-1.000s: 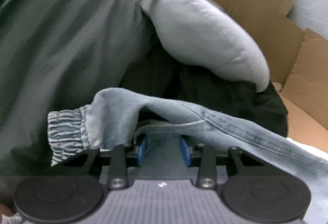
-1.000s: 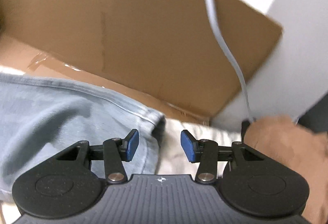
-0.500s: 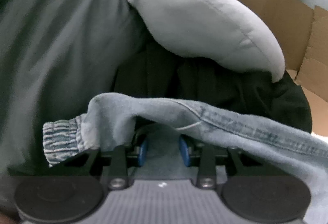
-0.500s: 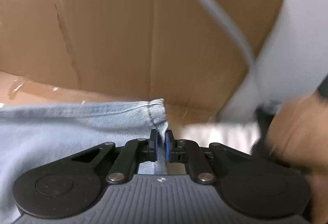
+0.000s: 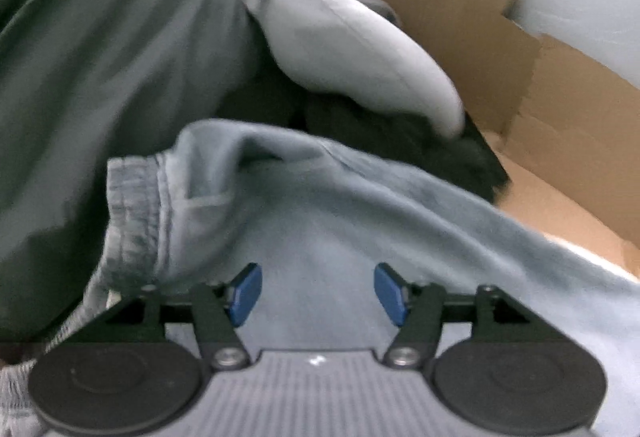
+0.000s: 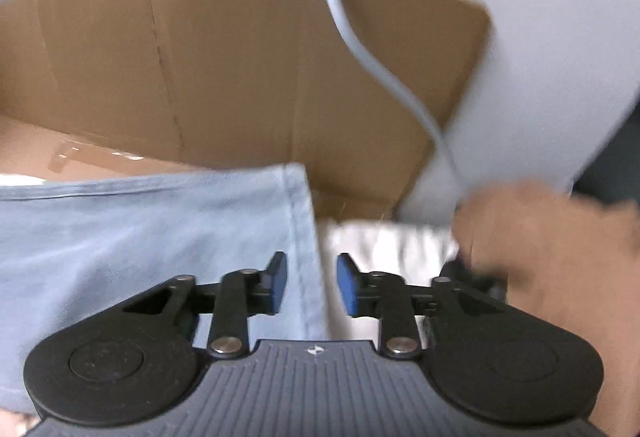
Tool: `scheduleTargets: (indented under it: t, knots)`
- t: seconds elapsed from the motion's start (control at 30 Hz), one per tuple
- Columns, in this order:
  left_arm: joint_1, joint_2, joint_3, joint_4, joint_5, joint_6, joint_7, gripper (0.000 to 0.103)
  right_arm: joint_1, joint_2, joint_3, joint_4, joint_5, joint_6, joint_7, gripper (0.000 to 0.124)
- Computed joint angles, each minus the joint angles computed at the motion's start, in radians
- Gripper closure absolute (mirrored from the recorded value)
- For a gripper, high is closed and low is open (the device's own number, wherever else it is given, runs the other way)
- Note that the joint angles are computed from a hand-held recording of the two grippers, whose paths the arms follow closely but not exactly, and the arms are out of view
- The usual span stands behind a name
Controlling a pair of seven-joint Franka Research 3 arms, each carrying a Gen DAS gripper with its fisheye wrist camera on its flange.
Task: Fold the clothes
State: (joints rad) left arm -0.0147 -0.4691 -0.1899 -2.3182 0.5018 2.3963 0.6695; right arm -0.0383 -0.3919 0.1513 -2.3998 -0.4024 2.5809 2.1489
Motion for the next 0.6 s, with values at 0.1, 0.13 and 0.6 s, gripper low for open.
scheduleTargets:
  t: [0.1, 0.13, 0.6]
  knots:
    - [-0.05, -0.064, 0.018, -0.039, -0.057, -0.019, 0.071, 0.037, 0.007, -0.067, -0.006, -0.072, 0.062, 0.008, 0.056, 0.088]
    - [-0.064, -0.083, 0.022, -0.048, -0.076, -0.027, 0.095, 0.036, 0.005, -0.088, -0.003, -0.1, 0.081, 0.028, 0.083, 0.088]
    - [-0.184, -0.264, -0.064, -0.142, -0.177, -0.22, 0.049, 0.026, 0.067, -0.482, -0.016, -0.452, 0.559, 0.161, 0.298, 0.067]
